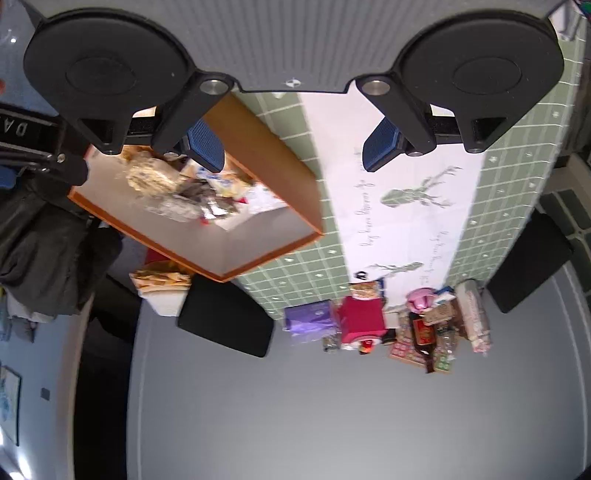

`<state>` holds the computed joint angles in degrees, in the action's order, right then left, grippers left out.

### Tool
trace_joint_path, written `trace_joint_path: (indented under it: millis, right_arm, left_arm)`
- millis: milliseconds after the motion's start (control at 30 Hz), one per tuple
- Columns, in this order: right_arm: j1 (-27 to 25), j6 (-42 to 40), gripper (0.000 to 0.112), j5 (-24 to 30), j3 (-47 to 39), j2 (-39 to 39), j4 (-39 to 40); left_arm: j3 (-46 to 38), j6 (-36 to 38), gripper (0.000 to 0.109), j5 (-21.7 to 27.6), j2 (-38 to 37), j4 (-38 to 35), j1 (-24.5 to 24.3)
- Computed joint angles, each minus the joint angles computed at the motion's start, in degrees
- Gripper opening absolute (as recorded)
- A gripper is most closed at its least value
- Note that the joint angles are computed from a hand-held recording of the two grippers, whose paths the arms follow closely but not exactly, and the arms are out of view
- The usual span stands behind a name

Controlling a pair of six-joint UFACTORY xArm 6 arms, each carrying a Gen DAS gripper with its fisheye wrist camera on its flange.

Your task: Organize snacks

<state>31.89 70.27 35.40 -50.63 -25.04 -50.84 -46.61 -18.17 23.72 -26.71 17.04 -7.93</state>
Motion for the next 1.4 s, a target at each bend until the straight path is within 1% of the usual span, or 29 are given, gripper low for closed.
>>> trace_joint_path:
  millis: [33,100,133,200,233,333,433,533,600,667,867,1400]
  right_arm:
    - [0.55,1.33,0.100,0.93,0.67,-0.89,-1.45]
    - [1.93,3.56,0.100,3.93,1.48,-2.06,-4.69]
    - [2.50,3.95,0.100,5.49,1.63,-2.26,-5.59]
    - [2.59,3.25,0.100,7.14,2.06,-2.61,-5.40]
    - [2.09,2.69,0.100,6.92,2.28,-2.69,-4.56]
    - [0.19,1.45,0.100,5.93,2.77,-2.78,-1.38]
    - [-0.61,0.72,0.100,4.86,2.77,-2.48,1.07]
    - [0.39,0.37,0.100,5.37,1.88,-1.32,0.34]
    - [0.90,-0.27,0.100,5.50,1.35,-0.52,0.18]
    - [1.26,-0.18,0.100,5.78,1.05,-0.15,-0.08]
    - [0.75,-0.35,0.100,4.59,1.38,-0.38,0.57]
    - [0.94,-0.37,0.100,4.91,1.01,-0.06,0.94]
  left_arm:
    - [-0.08,0.91,0.099,-0.23,0.28,-1.21,-0.66]
    - [0.49,-0.45,0.099,-1.15,0.38,0.53,-1.62]
    - [0.35,-1.41,0.099,-1.05,0.74,1.66,-2.01]
    - [0.73,-0.90,0.099,-1.30,1.08,0.61,-2.43]
    - [0.87,-0.71,0.099,-1.72,1.36,0.29,-2.47]
    - [1.90,-2.99,0.099,-2.23,1.64,3.59,-2.65]
    - [2.19,-2.96,0.099,-2.31,2.10,3.55,-3.07]
    - [2.32,-2.91,0.099,-2.25,1.91,2.92,-3.35]
    - [2.47,-1.75,0.099,-2.51,1.68,1.04,-3.41]
    - [2.48,-2.56,0.099,-2.40,1.59,1.68,-3.43]
    - [2.80,-0.57,0.099,-2.96,1.51,-1.25,-3.20]
    - [2.90,-1.44,0.099,-2.87,1.73,-1.24,-3.53]
